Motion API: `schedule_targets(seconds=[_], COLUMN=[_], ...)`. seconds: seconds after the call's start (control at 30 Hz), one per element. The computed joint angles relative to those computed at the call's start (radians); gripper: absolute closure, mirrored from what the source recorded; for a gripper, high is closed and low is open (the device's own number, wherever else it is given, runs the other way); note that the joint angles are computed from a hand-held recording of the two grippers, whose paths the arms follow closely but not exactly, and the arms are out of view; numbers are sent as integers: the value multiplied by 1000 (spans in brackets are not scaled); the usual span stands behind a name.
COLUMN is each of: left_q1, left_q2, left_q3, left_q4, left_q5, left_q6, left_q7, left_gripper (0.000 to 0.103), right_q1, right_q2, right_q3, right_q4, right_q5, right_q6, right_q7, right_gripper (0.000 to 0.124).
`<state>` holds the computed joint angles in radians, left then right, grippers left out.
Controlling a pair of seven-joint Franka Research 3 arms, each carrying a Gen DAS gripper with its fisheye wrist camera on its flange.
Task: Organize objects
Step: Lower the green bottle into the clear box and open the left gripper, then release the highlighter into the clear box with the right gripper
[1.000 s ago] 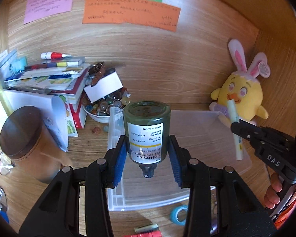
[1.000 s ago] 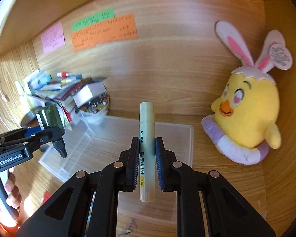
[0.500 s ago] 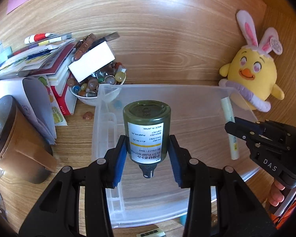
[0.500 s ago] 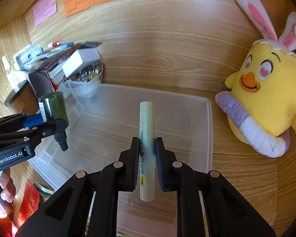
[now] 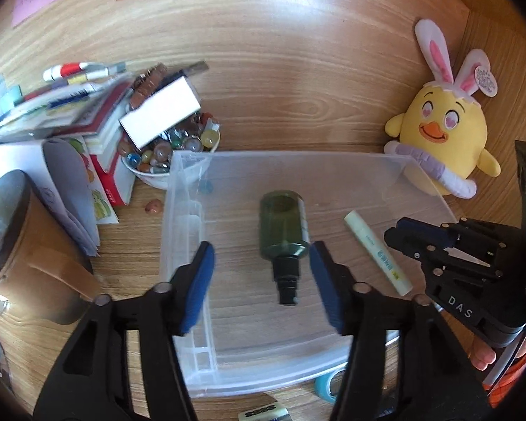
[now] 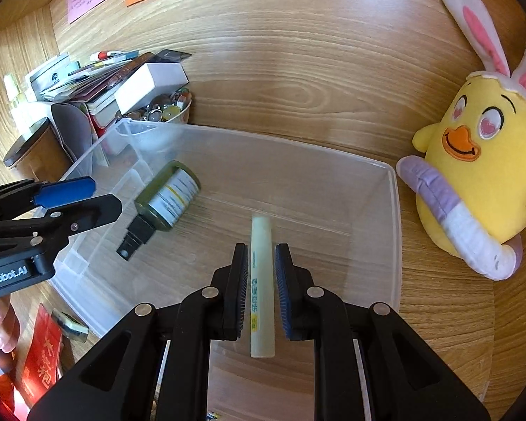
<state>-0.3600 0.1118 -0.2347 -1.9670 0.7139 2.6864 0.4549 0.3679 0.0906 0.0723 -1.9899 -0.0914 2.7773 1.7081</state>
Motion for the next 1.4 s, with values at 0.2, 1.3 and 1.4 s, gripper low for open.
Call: schedule_targets(seconds=[0.2, 1.3, 1.4], left_q1=[-5, 33, 32], left_q2=[-36, -331, -345], left_q3=[-5, -126, -133], left_q4=[-12, -307, -337], left_q5=[42, 120, 97], left_q6=[2, -20, -13], left_q7=[-30, -221, -225], left_gripper=[35, 2, 1], right_q1=[-3, -118, -138], right_q2=[-25, -465, -485], right_q3=[4, 156, 183], right_q4=[-13, -471, -505], right_q5=[2, 90, 95], right_q6=[-2, 228, 226], right_q7=[-5, 16, 33], right_gripper=[107, 42, 42])
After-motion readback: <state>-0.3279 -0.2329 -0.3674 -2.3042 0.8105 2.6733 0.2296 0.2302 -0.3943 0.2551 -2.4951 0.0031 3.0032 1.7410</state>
